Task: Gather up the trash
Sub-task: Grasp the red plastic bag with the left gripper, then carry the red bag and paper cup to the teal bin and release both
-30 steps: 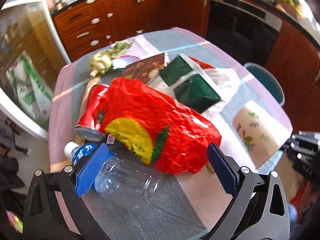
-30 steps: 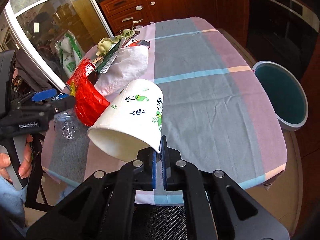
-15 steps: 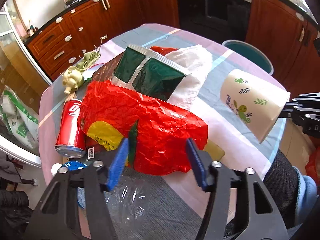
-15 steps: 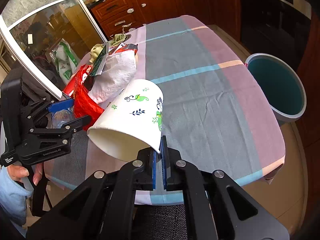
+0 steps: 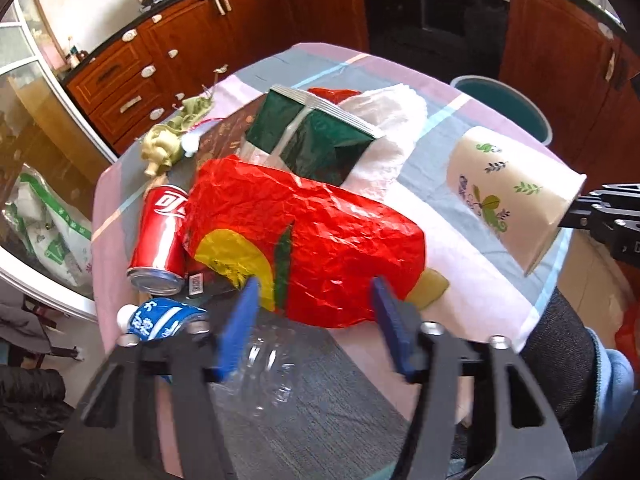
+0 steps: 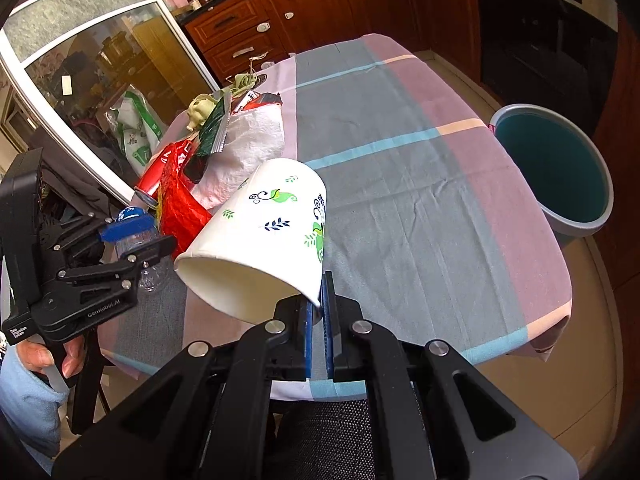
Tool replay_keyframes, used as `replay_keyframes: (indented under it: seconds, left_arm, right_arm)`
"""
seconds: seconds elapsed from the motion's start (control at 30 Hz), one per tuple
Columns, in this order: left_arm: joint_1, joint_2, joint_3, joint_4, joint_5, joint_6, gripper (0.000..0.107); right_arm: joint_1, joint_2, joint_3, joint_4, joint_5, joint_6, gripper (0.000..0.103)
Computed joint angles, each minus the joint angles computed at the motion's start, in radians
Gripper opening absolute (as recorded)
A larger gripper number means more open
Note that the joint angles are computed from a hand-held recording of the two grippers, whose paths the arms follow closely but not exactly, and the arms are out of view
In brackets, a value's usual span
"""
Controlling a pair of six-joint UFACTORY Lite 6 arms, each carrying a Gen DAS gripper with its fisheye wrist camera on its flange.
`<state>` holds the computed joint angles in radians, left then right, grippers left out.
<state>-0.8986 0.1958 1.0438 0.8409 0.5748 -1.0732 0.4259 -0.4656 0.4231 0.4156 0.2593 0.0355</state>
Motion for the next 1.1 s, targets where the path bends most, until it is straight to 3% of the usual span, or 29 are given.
replay_keyframes:
  seconds: [0.17, 0.37, 0.63, 0.73, 0.8, 0.83, 0.9, 0.93, 1.1]
  left_arm:
    - [0.087, -0.029, -0.006, -0.112, -0.086, 0.091, 0.098]
    - [0.181, 0.072, 0.105, -0.478, -0.166, 0.391, 0.099]
    - [0.122, 0.228, 0.217, -0.332, -0.113, 0.166, 0.099]
    - [0.109, 0.223, 0.196, -0.294, -0.142, 0.098, 0.098]
    - [0.113, 0.195, 0.174, -0.331, -0.166, 0.126, 0.082]
    - [0.112, 0.181, 0.163, -0.338, -0.17, 0.133, 0.08]
    - [0.106, 0.162, 0.152, -0.322, -0.158, 0.128, 0.055]
    - [0.108, 0.158, 0.15, -0.347, -0.16, 0.154, 0.054]
    - [0.09, 0.107, 0.131, -0.366, -0.145, 0.169, 0.025]
  right_arm:
    - [0.012, 0.021, 0.013, -0.001, -0.009, 0.004, 0.005]
    - [0.007, 0.06, 0.029, 0.081, -0.023, -0.079, 0.005]
    - [-0.052, 0.115, 0.05, 0.34, -0.014, -0.374, 0.005]
    - [-0.084, 0.136, 0.054, 0.465, 0.001, -0.518, 0.005]
    - [-0.107, 0.142, 0.056, 0.523, 0.014, -0.587, 0.005]
    - [-0.118, 0.143, 0.055, 0.547, 0.021, -0.616, 0.005]
    - [-0.137, 0.146, 0.054, 0.591, 0.032, -0.668, 0.005]
    - [-0.147, 0.153, 0.055, 0.622, 0.039, -0.703, 0.005]
    - [-0.183, 0.176, 0.05, 0.742, 0.064, -0.834, 0.005]
